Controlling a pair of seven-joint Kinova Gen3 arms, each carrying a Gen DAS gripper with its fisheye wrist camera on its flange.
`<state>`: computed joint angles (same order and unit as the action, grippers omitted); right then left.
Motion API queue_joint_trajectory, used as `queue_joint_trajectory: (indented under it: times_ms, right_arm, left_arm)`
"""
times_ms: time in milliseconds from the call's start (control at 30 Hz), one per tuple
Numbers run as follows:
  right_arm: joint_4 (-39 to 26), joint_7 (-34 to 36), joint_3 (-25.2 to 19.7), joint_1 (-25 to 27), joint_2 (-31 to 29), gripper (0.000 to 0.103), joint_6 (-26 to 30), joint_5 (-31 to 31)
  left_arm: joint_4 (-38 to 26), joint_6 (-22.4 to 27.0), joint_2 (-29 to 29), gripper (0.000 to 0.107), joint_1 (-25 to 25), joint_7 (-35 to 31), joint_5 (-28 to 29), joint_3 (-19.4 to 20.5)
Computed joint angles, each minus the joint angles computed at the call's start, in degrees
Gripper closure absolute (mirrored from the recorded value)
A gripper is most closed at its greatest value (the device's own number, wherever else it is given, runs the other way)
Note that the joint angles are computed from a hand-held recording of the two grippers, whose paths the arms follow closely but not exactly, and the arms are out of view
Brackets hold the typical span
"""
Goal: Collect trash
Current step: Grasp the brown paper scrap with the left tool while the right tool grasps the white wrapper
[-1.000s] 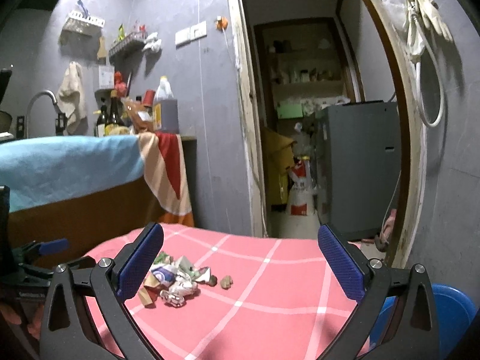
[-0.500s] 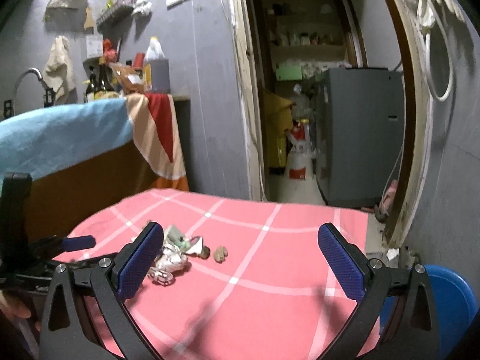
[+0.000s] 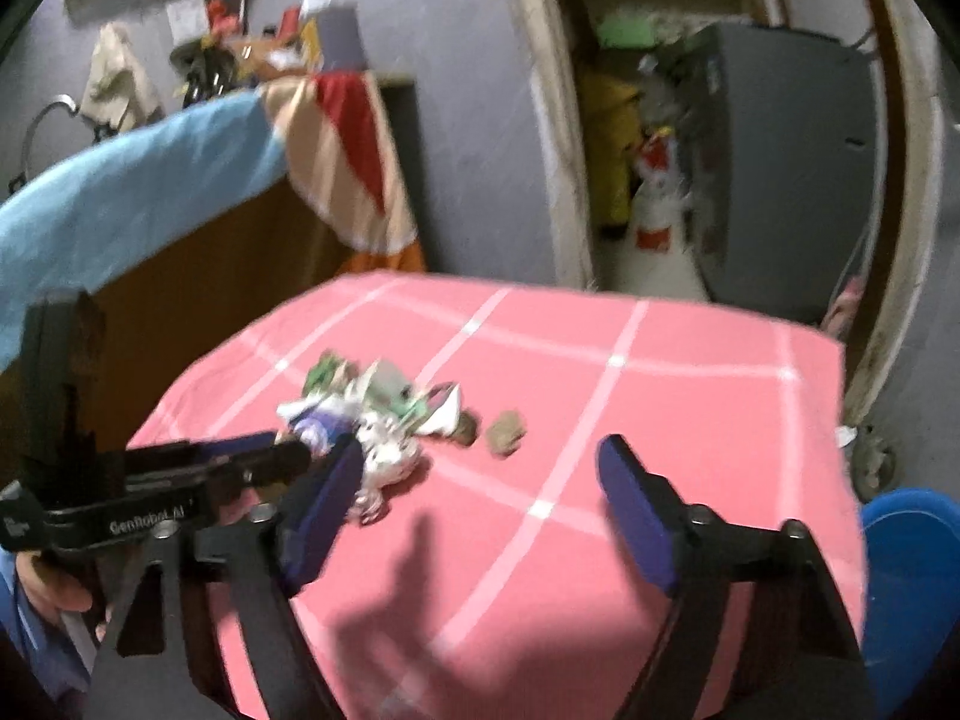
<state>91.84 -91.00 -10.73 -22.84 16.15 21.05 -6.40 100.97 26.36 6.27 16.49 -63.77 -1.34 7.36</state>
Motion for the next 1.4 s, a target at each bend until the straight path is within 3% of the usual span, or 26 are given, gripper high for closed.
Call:
queue_joint_trajectory:
  times_ms: [100,433,500,567,733,833,1000,1067,1233,1333,1400]
  right_arm:
    - [-2.16,1.32,-2.57,1.65,1.38,0.034,2.53,-0.25]
    - [-9.91,-6.74,-28.31,19.09,9.38,0.054,10.88,12.64]
    - [-11.25,-6.73,-29.38,19.01,10.35,0.056,12.61,13.59]
    - [-12.56,-4.83,-27.65,17.28,10.73,0.061,14.28,11.88]
    - [-13.16,-3.31,-28.09,16.88,11.17,0.078,15.55,11.5]
    - [-12.06,-3.82,-28.79,17.44,10.63,0.08,14.66,12.12]
    - [-5.71,3.92,-19.74,13.15,5.77,0.081,7.15,1.34]
    - [-1.76,6.23,-18.81,13.27,3.27,0.081,2.49,-1.11]
    - [7.73,12.56,-22.08,18.93,-3.46,0.081,-9.16,-7.29]
    - [12.76,14.4,-29.06,26.89,-7.65,0.081,-16.15,-9.13]
    - [15.73,11.14,-33.81,32.2,-10.07,0.081,-20.81,-6.02]
  left_arm:
    - [0.37,0.09,-0.34,0.09,-0.64,-1.11,1.65,0.2]
    - [3.19,-0.69,-2.95,0.092,-0.16,3.39,-1.59,-0.18]
    - [3.75,-1.09,-3.28,0.092,-0.57,3.24,-1.09,0.01]
    - [4.26,-1.47,-3.69,0.092,-1.0,2.58,-0.13,0.2]
    - [4.68,-1.84,-4.26,0.092,-1.59,3.54,-1.47,1.21]
    - [5.32,-2.34,-4.88,0.092,-7.48,6.76,-5.18,8.32]
    - [7.62,-4.83,-6.83,0.092,-18.68,14.17,-12.28,21.59]
    - [8.49,-6.28,-7.54,0.092,-23.52,16.87,-14.36,26.9]
    - [10.38,-10.52,-10.42,0.092,-34.9,28.52,-24.17,40.17]
    - [10.84,-13.51,-13.38,0.092,-42.02,35.51,-30.25,48.14]
    - [10.76,-15.14,-15.65,0.092,-46.95,40.17,-34.51,53.44]
